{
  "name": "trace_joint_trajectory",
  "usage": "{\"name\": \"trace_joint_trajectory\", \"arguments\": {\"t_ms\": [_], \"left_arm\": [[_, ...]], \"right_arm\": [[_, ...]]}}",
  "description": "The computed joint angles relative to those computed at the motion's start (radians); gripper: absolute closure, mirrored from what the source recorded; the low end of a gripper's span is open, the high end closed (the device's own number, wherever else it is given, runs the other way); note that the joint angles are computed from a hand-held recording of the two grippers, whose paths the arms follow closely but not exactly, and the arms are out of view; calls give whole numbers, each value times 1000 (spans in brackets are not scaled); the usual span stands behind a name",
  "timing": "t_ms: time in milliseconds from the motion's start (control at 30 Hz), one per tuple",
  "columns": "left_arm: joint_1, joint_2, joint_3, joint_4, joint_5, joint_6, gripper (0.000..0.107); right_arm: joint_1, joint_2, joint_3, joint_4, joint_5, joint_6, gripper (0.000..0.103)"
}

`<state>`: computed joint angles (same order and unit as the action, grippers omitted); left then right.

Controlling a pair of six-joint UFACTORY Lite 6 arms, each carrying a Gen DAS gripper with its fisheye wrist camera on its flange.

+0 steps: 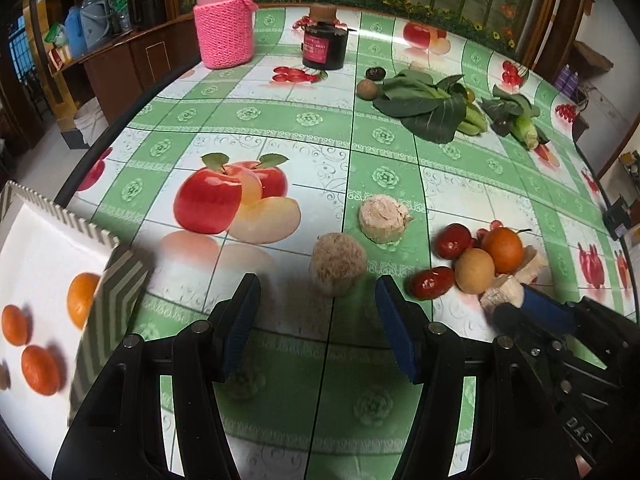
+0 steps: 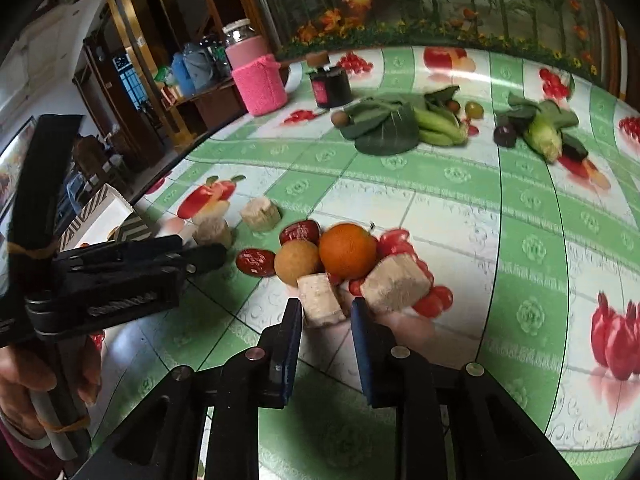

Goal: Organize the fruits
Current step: 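Grasp a round beige cake with the left tool while the right tool grasps a tan cube, then carry the beige cake and the tan cube over the white tray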

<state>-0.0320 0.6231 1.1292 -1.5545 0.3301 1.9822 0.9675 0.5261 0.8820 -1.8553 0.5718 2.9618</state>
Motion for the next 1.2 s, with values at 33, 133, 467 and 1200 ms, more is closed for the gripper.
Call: {"name": "trace_joint_trajectory", "arguments": {"t_ms": [33,133,467,1200], "left_arm": [[-6,3,0,-42,-9,40,47],[-14,21,25,-54,-15,43,47],[18,23,20,-107,29,107,79],[376,-381,-423,53,255,343,79]], "right_arm": [[-3,8,17,28,-1,-43,77],[-20,5,1,-51,-10,28,77],[0,-12,6,15,-39,4,83],[325,-19,123,286,154,-11,83]]}}
